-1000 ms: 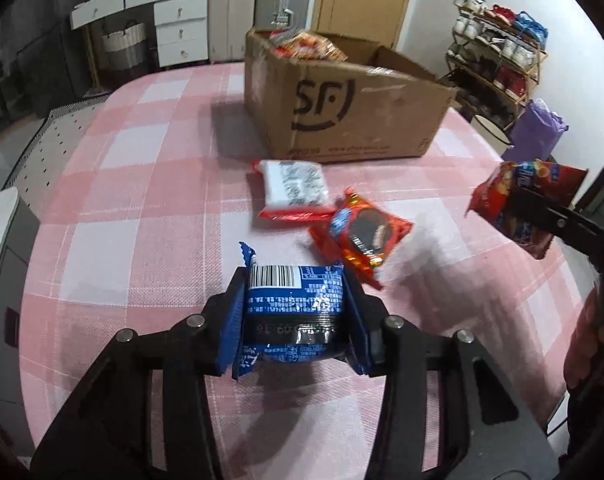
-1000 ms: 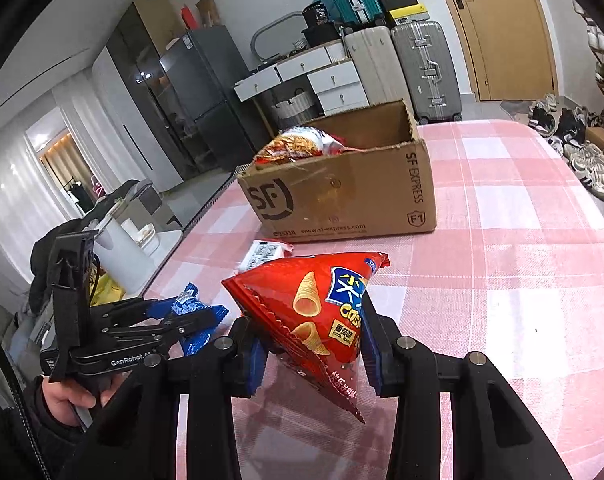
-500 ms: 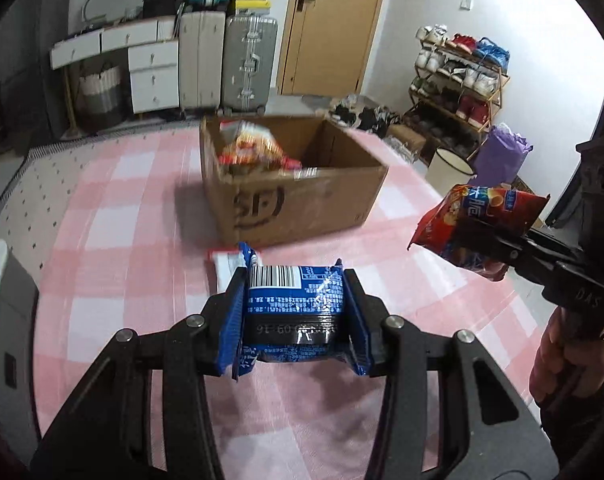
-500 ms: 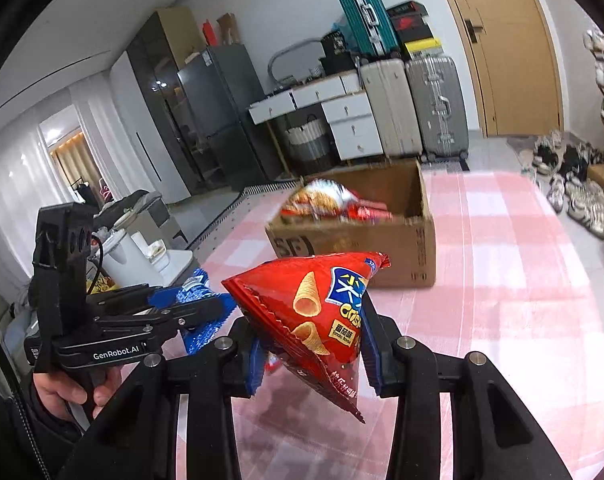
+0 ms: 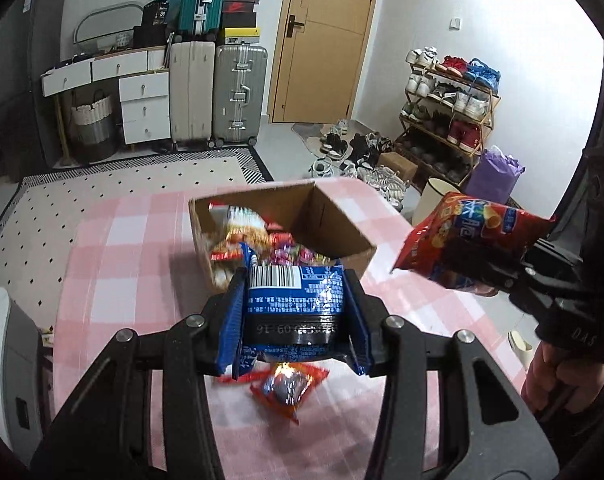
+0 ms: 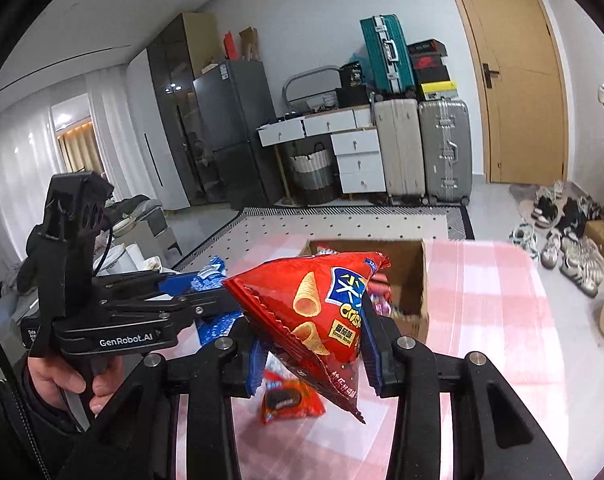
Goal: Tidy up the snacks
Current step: 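Carry the blue Oreo pack and red chip bag over the box, then lower both snacks into the box and open both grippers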
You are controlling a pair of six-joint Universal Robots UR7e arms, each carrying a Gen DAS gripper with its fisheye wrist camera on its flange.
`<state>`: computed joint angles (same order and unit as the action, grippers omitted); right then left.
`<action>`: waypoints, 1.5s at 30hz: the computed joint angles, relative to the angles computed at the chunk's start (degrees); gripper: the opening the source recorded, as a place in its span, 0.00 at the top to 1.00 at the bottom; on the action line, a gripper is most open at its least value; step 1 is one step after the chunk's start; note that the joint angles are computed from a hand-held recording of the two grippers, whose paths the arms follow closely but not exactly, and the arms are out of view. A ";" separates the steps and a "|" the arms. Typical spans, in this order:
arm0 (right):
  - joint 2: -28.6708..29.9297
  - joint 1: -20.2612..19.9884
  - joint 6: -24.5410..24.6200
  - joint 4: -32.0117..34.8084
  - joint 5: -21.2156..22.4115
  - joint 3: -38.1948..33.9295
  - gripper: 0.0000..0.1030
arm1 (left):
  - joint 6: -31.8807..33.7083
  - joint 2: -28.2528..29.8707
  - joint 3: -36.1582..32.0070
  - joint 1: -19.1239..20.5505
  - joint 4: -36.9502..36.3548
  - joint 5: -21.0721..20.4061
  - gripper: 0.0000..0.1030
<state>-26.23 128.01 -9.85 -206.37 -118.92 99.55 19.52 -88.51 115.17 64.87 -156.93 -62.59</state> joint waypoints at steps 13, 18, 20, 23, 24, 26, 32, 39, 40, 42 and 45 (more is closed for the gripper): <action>1.43 -2.28 -1.35 9.78 2.00 -13.00 0.62 | 0.09 11.26 -13.52 -0.08 -0.31 1.14 0.58; 3.04 -4.61 -1.94 13.64 1.82 -18.58 0.62 | 1.46 16.28 -19.24 0.75 -0.47 0.83 0.58; 4.01 -5.68 -1.81 15.25 1.85 -20.77 0.62 | 1.14 18.46 -21.67 1.42 0.49 0.58 0.58; 5.63 -7.12 -2.07 17.83 1.91 -23.94 0.62 | 1.36 22.09 -25.44 2.63 1.31 0.07 0.58; 6.19 -7.53 -1.98 18.58 2.15 -24.87 0.62 | 1.67 23.10 -26.40 3.02 1.30 -0.13 0.58; 7.51 -8.26 -2.05 20.38 1.70 -27.03 0.62 | 2.12 25.38 -28.45 3.95 1.64 -0.68 0.58; 11.37 -10.58 -2.11 24.82 0.81 -33.24 0.62 | 1.48 30.98 -34.13 6.31 4.17 -1.57 0.58; 13.77 -12.73 -0.55 27.67 1.29 -36.69 0.57 | -0.90 35.67 -40.00 8.95 9.30 -2.91 0.53; 13.78 -13.05 -0.27 27.79 1.90 -36.67 0.50 | -1.85 36.13 -40.77 9.14 10.27 -2.21 0.47; 13.74 -13.40 -0.41 27.00 2.14 -36.43 0.42 | -3.67 36.31 -41.16 9.65 10.80 -1.33 0.33; 12.77 -13.49 -0.46 24.38 2.70 -34.40 0.31 | -3.95 35.67 -40.01 10.14 8.84 -2.52 0.23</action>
<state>-13.46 114.52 -10.31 -182.00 -116.22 65.15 15.57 -52.85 75.16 75.02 -148.10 -65.11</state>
